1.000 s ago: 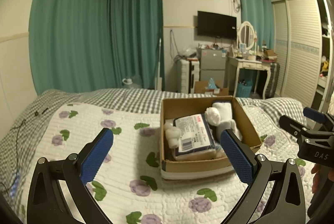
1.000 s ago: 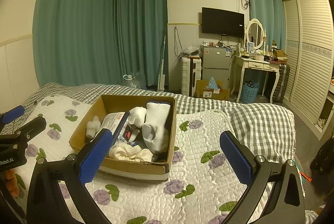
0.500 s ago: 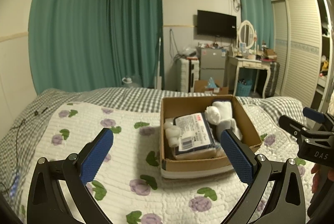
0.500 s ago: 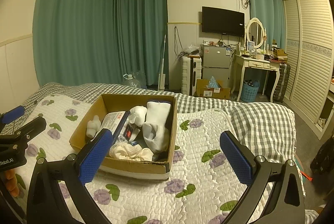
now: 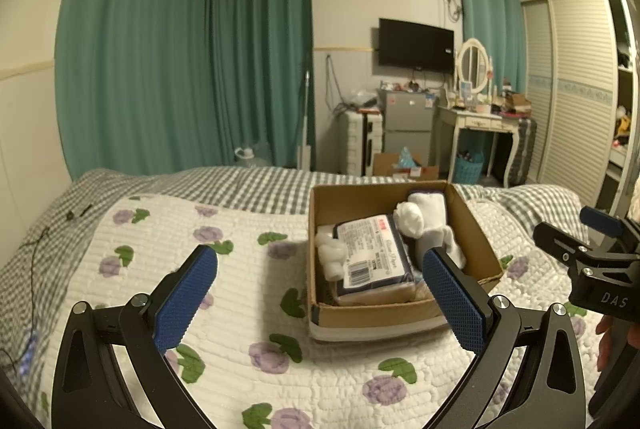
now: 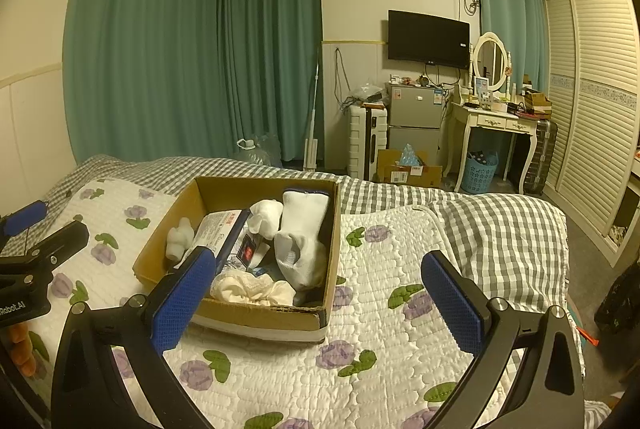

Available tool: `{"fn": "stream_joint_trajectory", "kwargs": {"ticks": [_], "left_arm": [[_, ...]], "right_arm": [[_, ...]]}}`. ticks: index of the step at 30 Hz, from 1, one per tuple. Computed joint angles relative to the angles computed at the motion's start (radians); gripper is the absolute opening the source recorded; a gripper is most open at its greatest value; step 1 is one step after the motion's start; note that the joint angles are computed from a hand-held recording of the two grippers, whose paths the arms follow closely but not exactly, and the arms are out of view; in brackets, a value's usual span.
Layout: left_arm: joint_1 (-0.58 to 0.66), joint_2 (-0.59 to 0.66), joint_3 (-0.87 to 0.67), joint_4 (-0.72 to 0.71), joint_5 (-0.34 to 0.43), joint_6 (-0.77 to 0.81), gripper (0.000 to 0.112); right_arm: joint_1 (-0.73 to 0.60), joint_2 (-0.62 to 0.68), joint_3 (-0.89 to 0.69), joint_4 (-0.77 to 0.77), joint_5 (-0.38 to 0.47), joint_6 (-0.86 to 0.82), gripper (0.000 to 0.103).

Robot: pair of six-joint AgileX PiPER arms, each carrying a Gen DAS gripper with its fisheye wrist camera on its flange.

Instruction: Organize soft objects

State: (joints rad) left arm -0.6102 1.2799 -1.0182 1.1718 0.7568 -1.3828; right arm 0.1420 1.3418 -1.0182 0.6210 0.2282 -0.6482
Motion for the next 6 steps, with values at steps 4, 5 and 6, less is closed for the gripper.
{"fn": "stream_joint_trajectory", "kwargs": {"ticks": [4,5,6], "left_arm": [[0.004,-0.002,0.002,-0.016,-0.004,0.011,0.103],[0.004,-0.002,0.003,-0.018,-0.003,0.012,0.103],[0.004,-0.003,0.005,-0.019,-0.005,0.013,0.103]], "right_arm": [[0.000,0.001,-0.001,-0.012,0.002,0.014,0.103],[0.001,0.002,-0.001,-0.011,0.003,0.015,0.103],[0.001,0.000,0.002,-0.006,0.003,0.012,0.103]]}}
